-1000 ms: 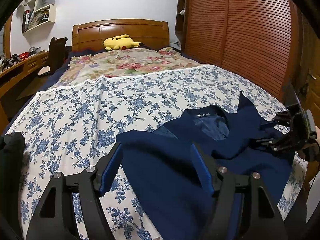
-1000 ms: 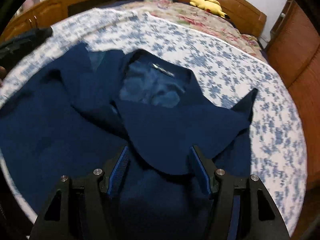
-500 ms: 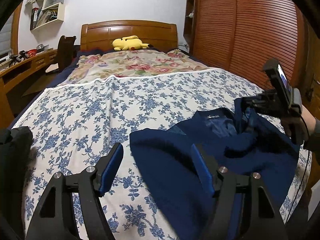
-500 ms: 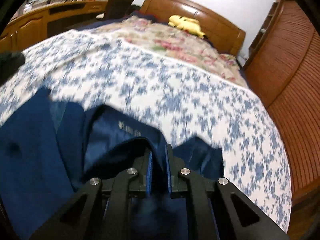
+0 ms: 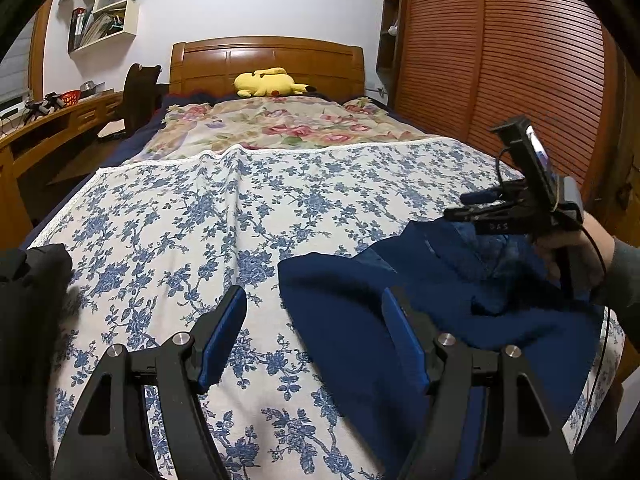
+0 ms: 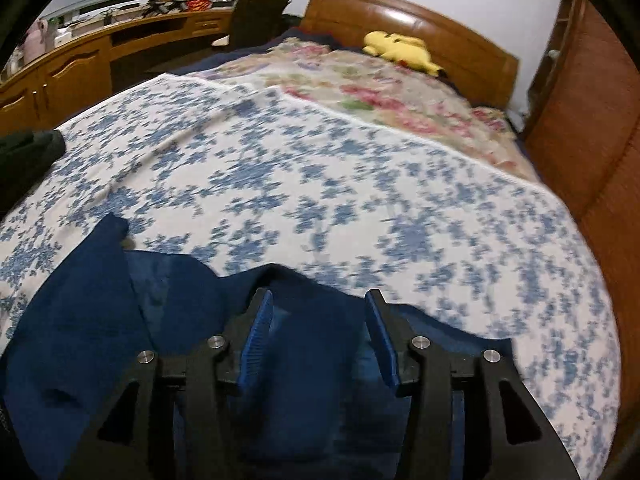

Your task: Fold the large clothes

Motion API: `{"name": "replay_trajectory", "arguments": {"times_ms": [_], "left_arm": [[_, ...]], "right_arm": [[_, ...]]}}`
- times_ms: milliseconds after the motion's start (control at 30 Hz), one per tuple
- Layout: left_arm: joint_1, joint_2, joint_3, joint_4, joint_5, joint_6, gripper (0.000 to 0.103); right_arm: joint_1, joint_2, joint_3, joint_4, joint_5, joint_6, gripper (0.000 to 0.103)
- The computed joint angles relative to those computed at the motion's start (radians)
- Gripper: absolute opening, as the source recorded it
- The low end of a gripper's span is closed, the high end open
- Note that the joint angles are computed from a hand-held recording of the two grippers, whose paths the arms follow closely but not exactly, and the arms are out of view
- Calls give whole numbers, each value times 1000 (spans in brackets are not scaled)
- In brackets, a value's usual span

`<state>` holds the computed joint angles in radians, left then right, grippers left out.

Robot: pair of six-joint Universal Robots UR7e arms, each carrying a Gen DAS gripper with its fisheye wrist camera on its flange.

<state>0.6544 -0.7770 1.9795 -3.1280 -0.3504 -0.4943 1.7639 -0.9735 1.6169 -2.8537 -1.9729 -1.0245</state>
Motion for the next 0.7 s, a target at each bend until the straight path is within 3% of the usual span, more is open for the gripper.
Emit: {"name": "replay_trajectory", "arguments": {"times_ms": [233, 533, 633, 700], "left_arm": [[9, -6, 4, 15, -2, -17, 71], [13, 1, -6, 12, -9, -2, 71], [12, 6, -13, 20, -10, -3, 71], [11, 8, -15, 24, -10, -3, 71]], "right_arm": [[-17, 49, -70, 189, 31, 89, 49], [-22, 40, -85, 320, 40, 111, 49], [-17, 46, -93, 364, -1, 108, 32], [-12, 46, -81, 328, -15, 79, 10]]}}
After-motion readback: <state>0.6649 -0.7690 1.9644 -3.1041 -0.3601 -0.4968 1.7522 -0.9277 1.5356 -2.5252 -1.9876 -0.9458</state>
